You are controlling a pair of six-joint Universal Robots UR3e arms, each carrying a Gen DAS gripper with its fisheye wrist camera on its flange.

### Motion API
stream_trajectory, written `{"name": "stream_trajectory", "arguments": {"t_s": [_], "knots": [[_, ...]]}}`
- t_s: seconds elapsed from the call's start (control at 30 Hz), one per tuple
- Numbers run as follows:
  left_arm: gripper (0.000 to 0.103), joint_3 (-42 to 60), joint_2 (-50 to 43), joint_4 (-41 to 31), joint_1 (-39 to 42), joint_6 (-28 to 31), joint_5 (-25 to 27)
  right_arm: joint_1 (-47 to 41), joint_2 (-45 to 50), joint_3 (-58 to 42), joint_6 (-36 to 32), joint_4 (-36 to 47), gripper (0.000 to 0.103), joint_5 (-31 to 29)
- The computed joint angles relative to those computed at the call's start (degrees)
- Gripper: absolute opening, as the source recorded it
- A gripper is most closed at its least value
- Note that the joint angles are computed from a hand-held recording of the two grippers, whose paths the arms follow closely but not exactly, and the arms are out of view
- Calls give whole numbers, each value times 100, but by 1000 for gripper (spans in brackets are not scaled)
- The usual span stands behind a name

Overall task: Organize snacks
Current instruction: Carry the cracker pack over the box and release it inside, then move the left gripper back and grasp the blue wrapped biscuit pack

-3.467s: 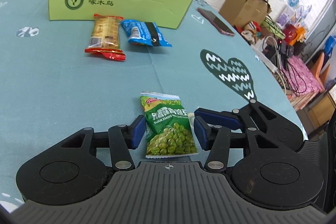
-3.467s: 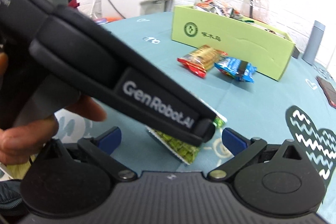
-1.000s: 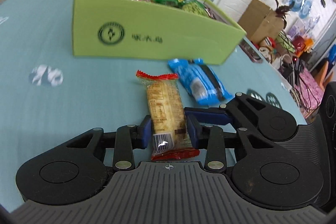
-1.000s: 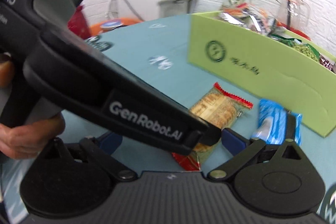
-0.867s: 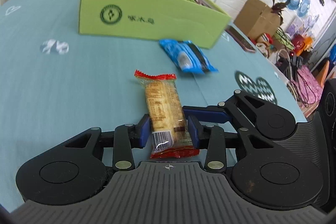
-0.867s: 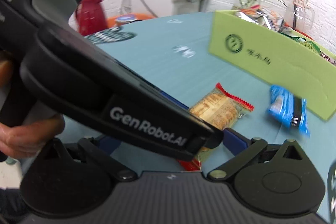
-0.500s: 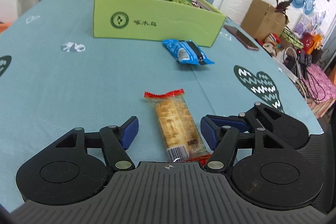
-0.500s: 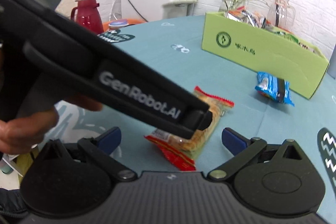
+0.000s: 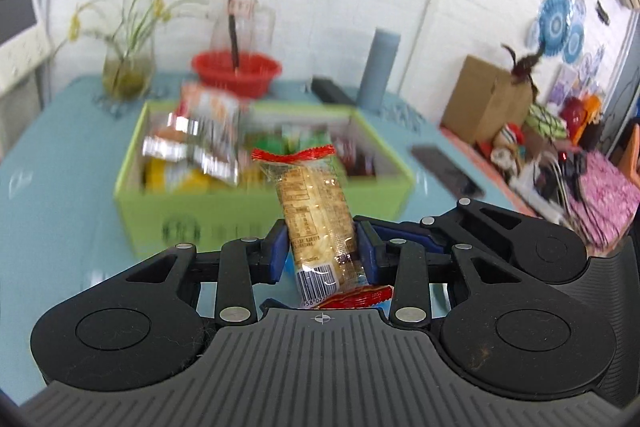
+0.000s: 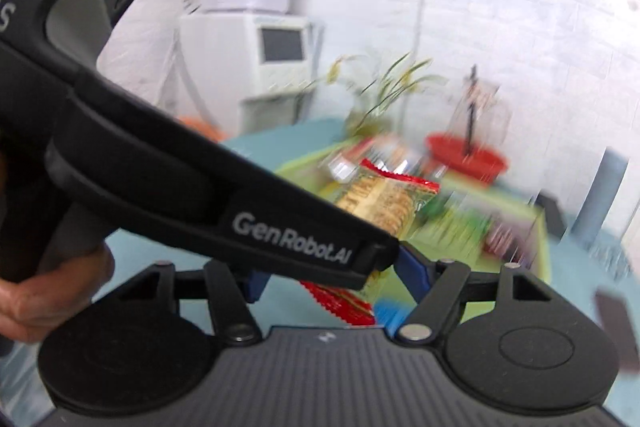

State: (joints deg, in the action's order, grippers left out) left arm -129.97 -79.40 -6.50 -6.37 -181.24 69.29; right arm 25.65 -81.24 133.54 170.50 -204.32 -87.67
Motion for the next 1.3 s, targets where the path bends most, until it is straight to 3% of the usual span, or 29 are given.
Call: {"name": "stream_trajectory", "arguments": {"t_s": [0.23,0.3,0.33,0.4,0.47,0.53,0.57,0.63,0.73,0.9,1.0,1.07,1.2,1.27,1.3], "knots": [[15,3211,-2835,-722,3,-55,77,-1203,1366,-2484,-376,1778,75,1062],[19,3697,-3399,-994,27,-115,147,-1249,1791,-2916,-326,2131,76,1196],[26,3776,-3568,-1003,38,-123,170,-1303,2006,-3042,-337,2092,77,1276],[30,3535,-3622,-692,132,-62,21,-1293,2162,-3023,-387,1818,77,1247],[43,3209,-3395,-422,201,-43,-126,-1304,2109,-3011,-342,1753,79,1260],[54,2731,-2992,61,214,-77,-102,-1289,1677,-2358,-311,1204,91,1226],[58,2437,-2740,335,208,-59,-62,-1273,1477,-2063,-333,912,91,1152],[63,1834,-2183,737,230,-19,-92,-1224,1079,-1375,-334,207,92,949],[68,877,-1260,886,422,37,-483,-1341,194,-55,-247,-441,92,1117],[74,-650,-511,916,669,158,-970,-1668,-253,1620,-61,-727,92,1576],[60,-515,-1169,490,358,132,-613,-1513,307,1700,51,-691,92,1182],[36,-203,-1714,386,313,103,-730,-1467,804,1441,101,-858,92,1084],[30,443,-2314,206,215,-56,-780,-1288,1116,828,-7,-409,93,896],[12,384,-2191,40,272,27,-983,-1211,908,847,-92,-143,86,1009],[12,229,-2048,69,260,44,-953,-1116,772,974,-69,-152,85,972]]}}
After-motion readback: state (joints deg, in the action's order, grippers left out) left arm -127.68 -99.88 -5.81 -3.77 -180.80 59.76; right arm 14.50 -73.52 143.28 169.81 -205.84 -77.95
